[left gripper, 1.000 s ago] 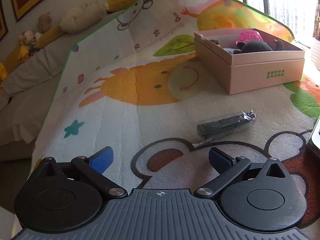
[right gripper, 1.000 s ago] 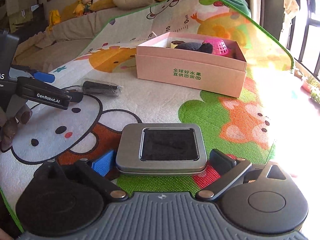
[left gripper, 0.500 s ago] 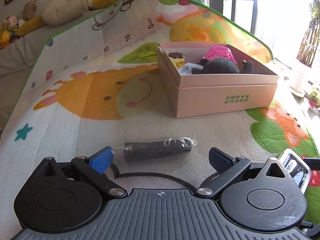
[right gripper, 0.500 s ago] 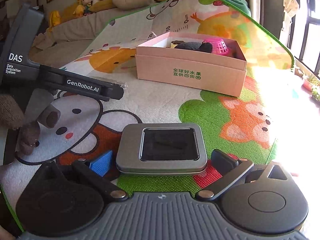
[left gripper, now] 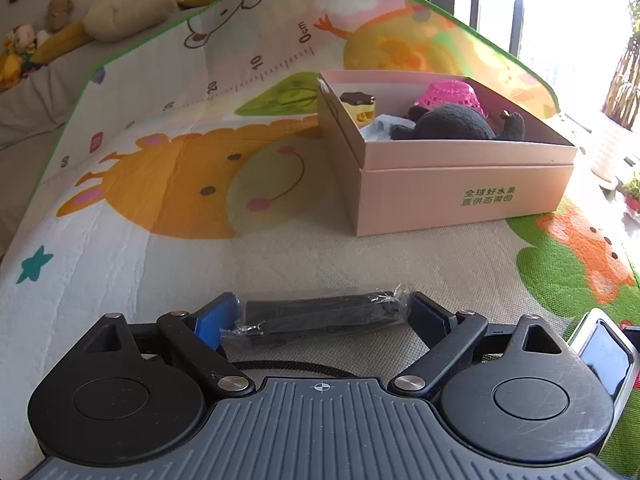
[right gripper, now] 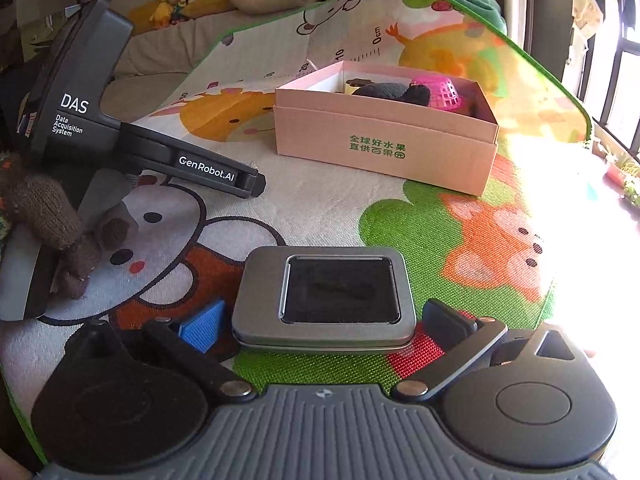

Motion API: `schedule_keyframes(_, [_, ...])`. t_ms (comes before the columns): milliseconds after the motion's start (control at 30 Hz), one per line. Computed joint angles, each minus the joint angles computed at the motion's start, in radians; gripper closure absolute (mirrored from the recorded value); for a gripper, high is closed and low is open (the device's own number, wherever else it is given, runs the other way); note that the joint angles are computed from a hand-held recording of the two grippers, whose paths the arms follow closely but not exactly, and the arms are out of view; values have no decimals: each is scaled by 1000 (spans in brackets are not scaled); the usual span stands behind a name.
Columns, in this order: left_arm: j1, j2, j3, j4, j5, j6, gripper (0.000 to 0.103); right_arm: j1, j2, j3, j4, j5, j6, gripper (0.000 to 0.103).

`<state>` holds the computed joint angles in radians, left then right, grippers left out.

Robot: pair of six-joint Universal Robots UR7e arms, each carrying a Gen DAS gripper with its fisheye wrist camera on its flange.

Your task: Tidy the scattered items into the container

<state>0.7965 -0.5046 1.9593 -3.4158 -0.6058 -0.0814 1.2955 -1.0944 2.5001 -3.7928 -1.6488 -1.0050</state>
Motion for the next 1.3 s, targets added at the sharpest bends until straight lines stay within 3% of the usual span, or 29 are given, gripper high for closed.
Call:
schedule_keyframes(333, [-14, -27, 49, -63, -25, 21, 9, 38, 8, -32, 27, -60, 22, 0])
schedule_keyframes(433, [-22, -39, 73, -83, -43, 31, 9, 43, -5, -31, 58, -60, 27, 10])
schedule_keyframes(600, [-42, -62, 122, -111, -100, 70, 9, 60, -24, -27, 76, -92, 41, 11])
schedule_keyframes(833, [-68, -94, 148, -130, -217, 140, 9, 52, -159, 28, 113, -55, 10, 11])
schedule_keyframes(1067, [-77, -91, 84, -194, -271, 246, 9, 67, -277, 39, 126, -4, 14, 11])
schedule_keyframes(1300, [-45, -74, -51, -183, -321, 382, 9, 82, -296, 8, 136, 29, 13, 11])
